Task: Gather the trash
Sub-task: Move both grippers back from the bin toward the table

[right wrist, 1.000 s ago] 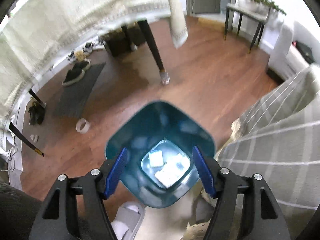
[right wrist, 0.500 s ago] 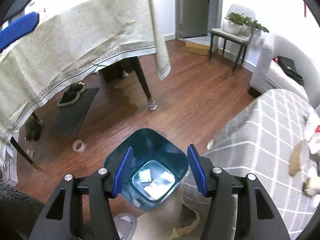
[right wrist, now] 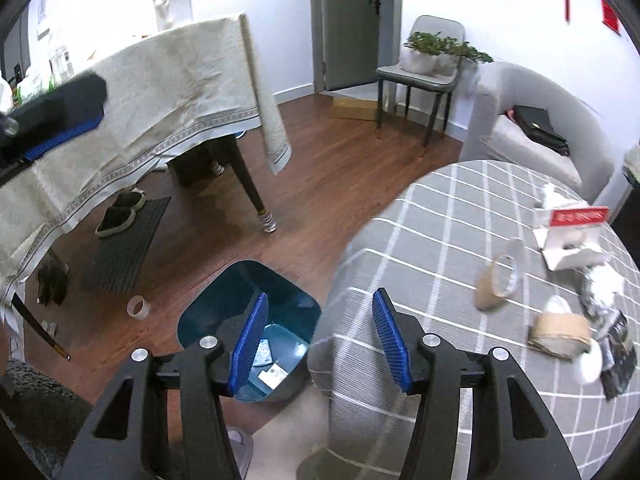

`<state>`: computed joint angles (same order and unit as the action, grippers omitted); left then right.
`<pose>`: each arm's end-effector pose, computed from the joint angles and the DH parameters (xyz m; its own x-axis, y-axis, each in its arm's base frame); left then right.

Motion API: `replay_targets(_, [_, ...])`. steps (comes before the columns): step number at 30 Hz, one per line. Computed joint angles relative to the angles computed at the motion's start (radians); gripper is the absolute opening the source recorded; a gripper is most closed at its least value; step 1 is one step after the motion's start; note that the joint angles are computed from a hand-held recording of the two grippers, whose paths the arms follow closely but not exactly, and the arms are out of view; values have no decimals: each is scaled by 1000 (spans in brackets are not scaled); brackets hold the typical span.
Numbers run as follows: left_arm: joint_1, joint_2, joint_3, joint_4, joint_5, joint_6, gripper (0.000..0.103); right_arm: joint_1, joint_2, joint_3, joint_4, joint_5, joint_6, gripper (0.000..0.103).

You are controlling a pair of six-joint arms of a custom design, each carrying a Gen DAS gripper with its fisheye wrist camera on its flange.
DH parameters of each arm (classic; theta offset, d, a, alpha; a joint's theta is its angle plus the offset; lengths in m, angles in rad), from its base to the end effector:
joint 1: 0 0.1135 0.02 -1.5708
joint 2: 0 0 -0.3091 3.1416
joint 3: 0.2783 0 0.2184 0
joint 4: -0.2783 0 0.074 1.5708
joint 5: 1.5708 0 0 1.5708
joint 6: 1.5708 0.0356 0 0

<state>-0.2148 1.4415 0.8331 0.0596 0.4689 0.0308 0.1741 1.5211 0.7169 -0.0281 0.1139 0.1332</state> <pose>0.2672 -0.0748 0.2941 -0.4920 0.1355 -0.8600 0.5823 0.7856 -0.2094 0.2638 0.0423 0.2317 -0.7347 0.0048 -0.6784 0.0008 1.0000 0.0061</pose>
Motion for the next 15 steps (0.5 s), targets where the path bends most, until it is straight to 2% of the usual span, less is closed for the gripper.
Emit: replay_targets(15, [-162,84,13,18,-82,-31,57,-239,-183,-120,-37,-87,-62,55])
